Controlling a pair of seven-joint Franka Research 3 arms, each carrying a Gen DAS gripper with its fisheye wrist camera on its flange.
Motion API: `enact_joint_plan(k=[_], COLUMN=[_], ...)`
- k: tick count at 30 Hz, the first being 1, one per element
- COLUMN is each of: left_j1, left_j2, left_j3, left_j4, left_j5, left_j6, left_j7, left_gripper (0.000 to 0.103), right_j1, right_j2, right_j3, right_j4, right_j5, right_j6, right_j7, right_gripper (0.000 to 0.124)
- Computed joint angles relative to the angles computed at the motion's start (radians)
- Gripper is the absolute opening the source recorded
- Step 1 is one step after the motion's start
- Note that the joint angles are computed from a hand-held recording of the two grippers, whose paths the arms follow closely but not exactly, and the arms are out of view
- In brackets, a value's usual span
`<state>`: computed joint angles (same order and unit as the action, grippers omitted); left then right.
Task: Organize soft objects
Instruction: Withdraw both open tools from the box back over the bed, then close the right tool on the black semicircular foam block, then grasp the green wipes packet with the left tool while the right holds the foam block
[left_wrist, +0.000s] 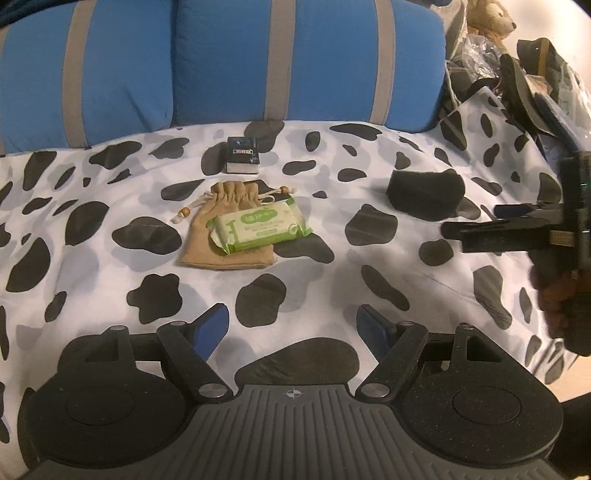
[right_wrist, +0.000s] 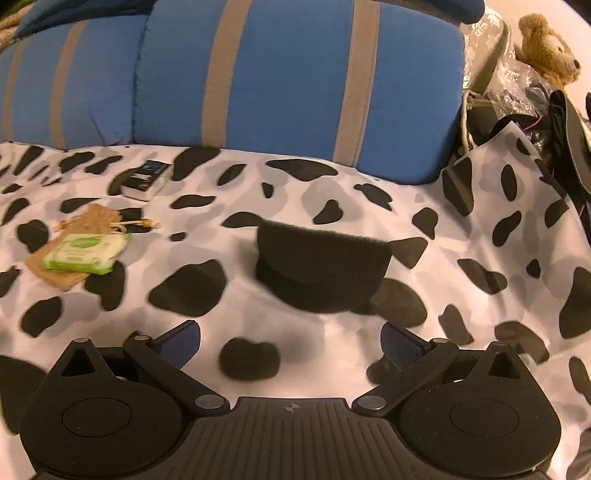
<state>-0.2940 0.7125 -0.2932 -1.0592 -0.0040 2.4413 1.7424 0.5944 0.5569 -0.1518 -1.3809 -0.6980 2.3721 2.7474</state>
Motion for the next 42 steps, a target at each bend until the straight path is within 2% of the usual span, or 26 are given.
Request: enact_joint_plan(k=[2,6,13,19,22,28,36,42], left_j1=[0.000,-0.011,-0.032,-0.044,-0.048,-0.063,-0.066,-0.097], left_j2=[0.017,0.055,0.121,0.156,0.164,0.206,0.189,0.259], left_j3=[-0.004,0.002,0.015,0.030,0.036,0.044,0.036,0.064], left_j4=[0.035,0.107,0.229,0.295,0.307,0.382,0.323,0.415], left_j5=[-0.008,-0.017,-0.019,-0.014,-0.008,-0.003,0.006,0.046], left_j6=[-0.026,-0.067,-0.147,-0.193,-0.204,-0.243,-0.156,-0.112], left_j7=[-0.003,-0.026,-0.037,-0.051,-0.055,-0.057,0.007,0.036], left_gripper=[0.076,0.076,0.076,0.076,0.076,0.076,0.076,0.076], right_j1=[-0.008,-0.016,-0.033,-0.056,-0.061,-0.054,-0.021,-0.008], right_j2=[0.026,0.092,0.233,0.301,0.296,0.287,0.180,0.081], right_j3=[-0.008,-0.026,-0.051,-0.073,-0.076,-0.078,-0.077,-0.043], right_j4=[0.021,0.100,0.282,0.372,0.352,0.346,0.235,0.140], right_j5=[-0.003,0.013,0.084,0.145,0.154,0.171,0.146,0.136], right_j6=[0.025,0.014,-0.073,-0.087,-0.029,-0.013,0.030,0.025], right_j7=[0.010,0.004,-0.059,-0.067,-0.073,-0.111,-0.120,-0.147], right_gripper=[0.103,0.103,0.103,0.103,0.098,0.089,0.088,0.088])
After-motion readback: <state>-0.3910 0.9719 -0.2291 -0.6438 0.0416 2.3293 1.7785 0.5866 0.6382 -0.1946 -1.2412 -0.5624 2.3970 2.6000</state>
